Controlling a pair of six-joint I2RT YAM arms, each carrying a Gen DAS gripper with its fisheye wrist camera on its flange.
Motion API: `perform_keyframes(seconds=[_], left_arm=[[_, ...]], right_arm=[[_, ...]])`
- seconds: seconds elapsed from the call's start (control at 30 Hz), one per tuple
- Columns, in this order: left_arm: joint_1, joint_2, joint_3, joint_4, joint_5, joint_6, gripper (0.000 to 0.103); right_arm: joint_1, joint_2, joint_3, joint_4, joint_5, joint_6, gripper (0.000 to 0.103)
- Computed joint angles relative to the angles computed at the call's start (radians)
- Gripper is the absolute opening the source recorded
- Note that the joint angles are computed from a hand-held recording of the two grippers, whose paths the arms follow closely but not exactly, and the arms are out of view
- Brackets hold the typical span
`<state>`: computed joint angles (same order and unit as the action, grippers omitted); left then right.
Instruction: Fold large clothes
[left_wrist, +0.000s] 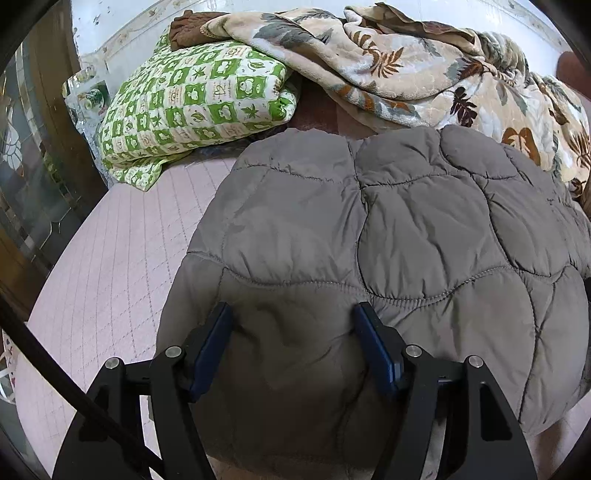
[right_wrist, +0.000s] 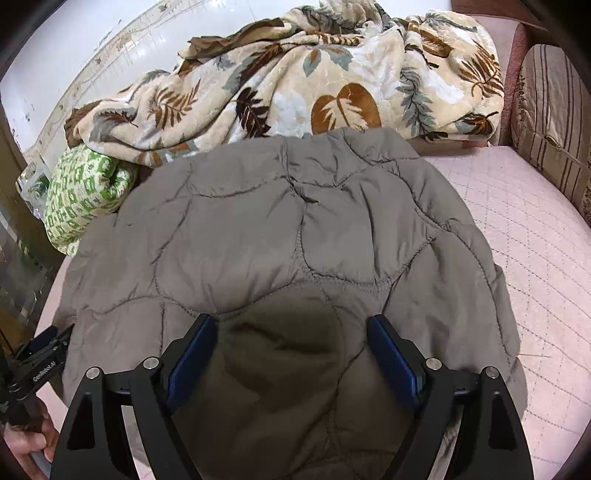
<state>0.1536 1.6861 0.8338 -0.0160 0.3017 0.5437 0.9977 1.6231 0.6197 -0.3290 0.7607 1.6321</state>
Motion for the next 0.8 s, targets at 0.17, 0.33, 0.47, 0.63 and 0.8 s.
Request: perform_keyframes(seconds=[0.17,0.33,0.47,0.63,0.8], left_arm=[[0.020,-0.021,0.013,-0.038,0.025,0.003,0.068],[0.033,-0.036,0.015,-0.055,0.035,0.010,0.068],[0.040,-0.047,0.014,-0.067,0.040,0.015,0.068],[0.037,-0.050,0.006,-0.074,0.035,0.025,0.068],[0.028,-0.049,-0.021,-0.044,0.017,0.042,0.068]], right_arm=[[0.060,-0.031,0.054,-0.150,0.044,0.065,0.088],[0.100,-0.050,0.073,-0.200,0.040,0.092,0.088],[0.125,-0.030,0.099,-0.219,0.026,0.091,0.088],[0.140,0.014,0.126,-0.193,0.008,0.069,0.088],[0.116,0.068,0.150,-0.133,-0.025,-0.001,0.088]])
